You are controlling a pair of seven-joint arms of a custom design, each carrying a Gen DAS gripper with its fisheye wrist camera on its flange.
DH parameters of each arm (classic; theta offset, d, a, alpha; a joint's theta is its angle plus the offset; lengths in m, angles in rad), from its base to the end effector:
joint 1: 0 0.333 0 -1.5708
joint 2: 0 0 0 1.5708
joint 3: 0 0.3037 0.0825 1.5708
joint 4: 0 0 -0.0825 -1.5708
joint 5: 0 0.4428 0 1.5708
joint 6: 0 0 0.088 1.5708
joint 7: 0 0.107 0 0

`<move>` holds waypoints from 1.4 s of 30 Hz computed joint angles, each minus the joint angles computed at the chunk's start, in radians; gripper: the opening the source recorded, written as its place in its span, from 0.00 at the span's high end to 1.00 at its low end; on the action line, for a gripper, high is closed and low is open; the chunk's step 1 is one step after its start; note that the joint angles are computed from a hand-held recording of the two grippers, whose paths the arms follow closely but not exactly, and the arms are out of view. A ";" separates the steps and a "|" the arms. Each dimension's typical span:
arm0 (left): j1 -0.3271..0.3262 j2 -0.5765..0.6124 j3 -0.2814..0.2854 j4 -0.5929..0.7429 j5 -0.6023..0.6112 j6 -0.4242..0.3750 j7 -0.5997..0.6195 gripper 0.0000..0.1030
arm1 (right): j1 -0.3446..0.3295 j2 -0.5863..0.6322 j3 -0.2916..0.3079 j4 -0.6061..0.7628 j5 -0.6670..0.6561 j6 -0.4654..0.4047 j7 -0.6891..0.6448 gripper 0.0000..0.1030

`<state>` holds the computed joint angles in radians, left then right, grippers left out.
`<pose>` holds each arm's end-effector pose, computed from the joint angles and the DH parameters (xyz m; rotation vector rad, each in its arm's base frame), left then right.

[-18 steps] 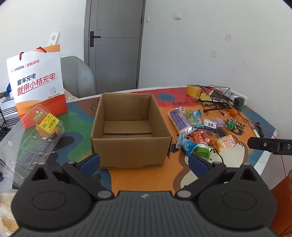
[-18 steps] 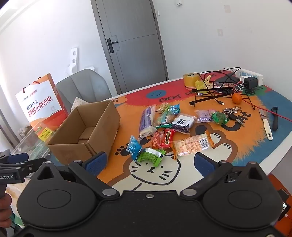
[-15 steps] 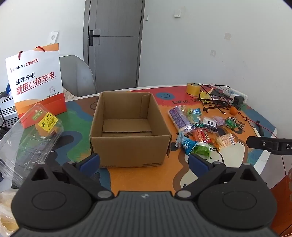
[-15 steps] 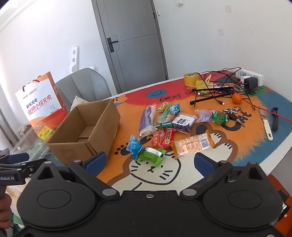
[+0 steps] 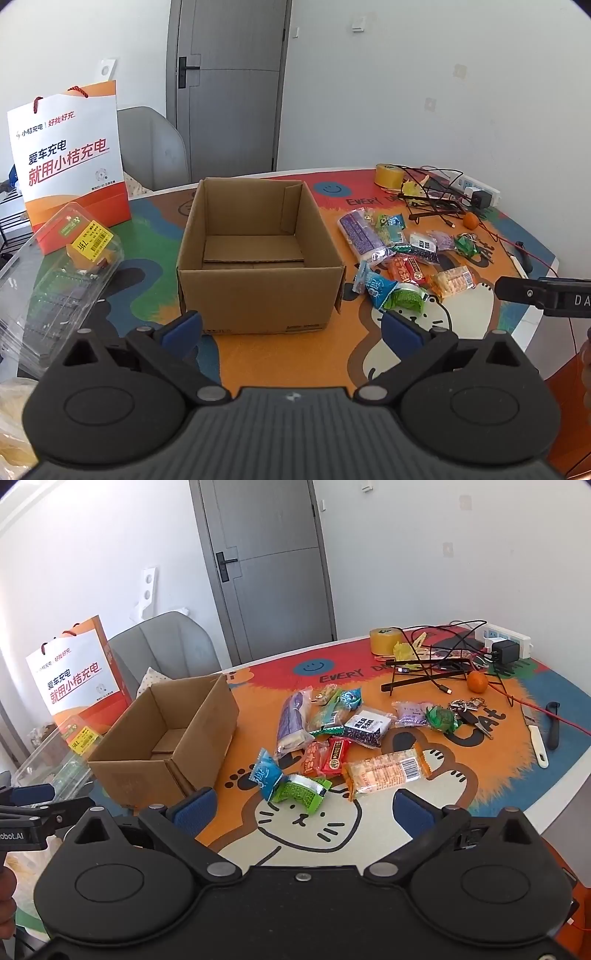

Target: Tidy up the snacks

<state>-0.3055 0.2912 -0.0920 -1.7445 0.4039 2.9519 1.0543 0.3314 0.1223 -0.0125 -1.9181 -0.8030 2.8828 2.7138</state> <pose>0.6702 -0.3024 0.4768 -1.5208 1.9063 -1.0284 0.6341 0.2534 0.4762 -1.5182 1.7280 -0.6862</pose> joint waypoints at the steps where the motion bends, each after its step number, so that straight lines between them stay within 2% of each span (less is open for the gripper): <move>1: 0.000 0.002 0.000 0.001 -0.001 -0.001 0.000 0.01 | 0.000 0.000 0.000 0.000 0.001 0.000 -0.001 0.00; 15: 0.019 0.009 -0.027 0.007 -0.063 -0.016 0.059 0.01 | 0.004 0.006 -0.002 0.006 0.004 -0.019 -0.003 0.00; 42: 0.019 0.010 -0.028 0.006 -0.093 -0.014 0.089 0.01 | 0.003 0.008 0.000 0.002 0.015 -0.018 -0.015 0.00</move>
